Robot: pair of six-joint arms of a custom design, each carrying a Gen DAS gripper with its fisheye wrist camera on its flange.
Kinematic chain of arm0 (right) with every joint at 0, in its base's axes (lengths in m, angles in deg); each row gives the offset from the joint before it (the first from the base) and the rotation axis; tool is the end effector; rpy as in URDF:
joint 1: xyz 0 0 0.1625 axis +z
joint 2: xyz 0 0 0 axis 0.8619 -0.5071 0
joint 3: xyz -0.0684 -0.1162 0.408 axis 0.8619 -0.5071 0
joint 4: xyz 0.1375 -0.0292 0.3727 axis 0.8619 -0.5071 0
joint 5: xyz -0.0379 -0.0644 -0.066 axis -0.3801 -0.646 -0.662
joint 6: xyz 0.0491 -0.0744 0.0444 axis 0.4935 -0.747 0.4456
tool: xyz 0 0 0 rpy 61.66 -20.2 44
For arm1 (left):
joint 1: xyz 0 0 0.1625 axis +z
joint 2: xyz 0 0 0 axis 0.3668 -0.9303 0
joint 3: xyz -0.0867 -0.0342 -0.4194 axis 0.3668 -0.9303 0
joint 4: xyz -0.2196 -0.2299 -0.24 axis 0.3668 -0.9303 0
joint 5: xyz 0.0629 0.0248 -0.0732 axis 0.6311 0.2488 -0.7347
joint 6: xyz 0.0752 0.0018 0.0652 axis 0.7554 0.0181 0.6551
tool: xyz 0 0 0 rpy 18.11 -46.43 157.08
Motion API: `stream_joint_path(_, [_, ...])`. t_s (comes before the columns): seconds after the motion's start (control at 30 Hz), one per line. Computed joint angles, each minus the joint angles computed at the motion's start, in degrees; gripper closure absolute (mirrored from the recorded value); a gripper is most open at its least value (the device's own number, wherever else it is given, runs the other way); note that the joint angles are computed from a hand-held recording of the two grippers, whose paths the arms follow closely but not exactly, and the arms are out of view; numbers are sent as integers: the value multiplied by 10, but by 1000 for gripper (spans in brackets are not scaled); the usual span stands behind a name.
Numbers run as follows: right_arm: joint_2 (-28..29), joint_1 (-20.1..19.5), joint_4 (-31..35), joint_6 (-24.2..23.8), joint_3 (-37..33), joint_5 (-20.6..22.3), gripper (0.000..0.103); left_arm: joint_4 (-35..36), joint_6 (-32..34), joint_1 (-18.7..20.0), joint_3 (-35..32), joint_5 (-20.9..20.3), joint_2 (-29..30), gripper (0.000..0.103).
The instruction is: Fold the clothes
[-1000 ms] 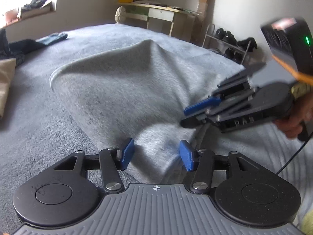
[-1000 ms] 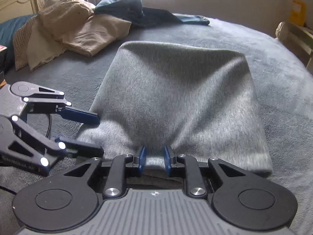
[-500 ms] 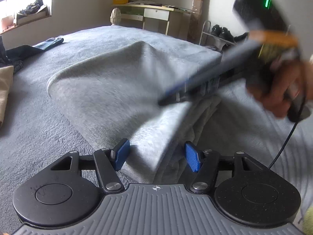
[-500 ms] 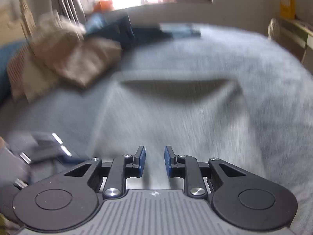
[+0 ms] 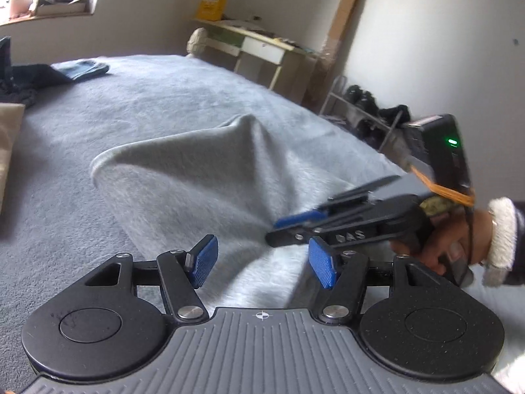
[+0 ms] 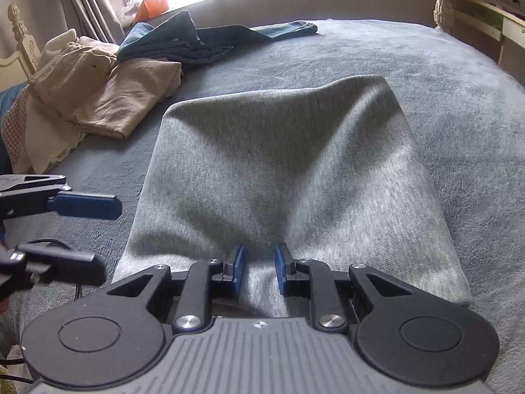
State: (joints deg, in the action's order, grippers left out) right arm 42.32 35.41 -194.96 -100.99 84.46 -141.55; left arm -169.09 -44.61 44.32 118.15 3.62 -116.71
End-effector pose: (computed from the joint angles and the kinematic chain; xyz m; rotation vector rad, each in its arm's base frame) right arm 0.1787 -0.8195 0.1449 0.8706 -2.5775 0.5262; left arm -0.1566 -0.7528 0.1668 0.7914 2.6184 -0.8913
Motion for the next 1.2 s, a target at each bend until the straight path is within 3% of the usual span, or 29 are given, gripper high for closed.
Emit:
stream_joint_path(0.13, [0, 2, -2, 6, 1, -4, 81, 89, -21, -7, -56, 73, 33, 43])
stream_joint_path(0.27, [5, 8, 7, 21, -9, -22, 81, 100, -22, -20, -60, 112, 40, 42])
stream_joint_path(0.43, [4, 26, -15, 24, -29, -27, 82, 154, -70, -25, -78, 134, 40, 42])
stream_joint_path(0.53, [23, 30, -38, -5, -61, -60, 82, 165, -79, -29, -83, 148, 44, 41])
stream_joint_path(0.63, [42, 19, -6, 18, -92, -102, 86, 183, -87, -33, -90, 159, 47, 41])
stream_joint_path(0.73, [37, 12, -18, 17, -80, -93, 87, 207, -95, -36, -101, 168, 49, 41])
stream_joint_path(0.87, [53, 22, 2, 17, -118, -98, 86, 239, -111, -38, -116, 176, 54, 41])
stream_joint_path(1.03, [106, 20, 51, 23, -235, -75, 86, 257, -116, -43, -125, 190, 59, 41])
stream_joint_path(1.2, [202, 6, 174, 51, -439, -48, 85, 272, -119, -45, -134, 197, 62, 41])
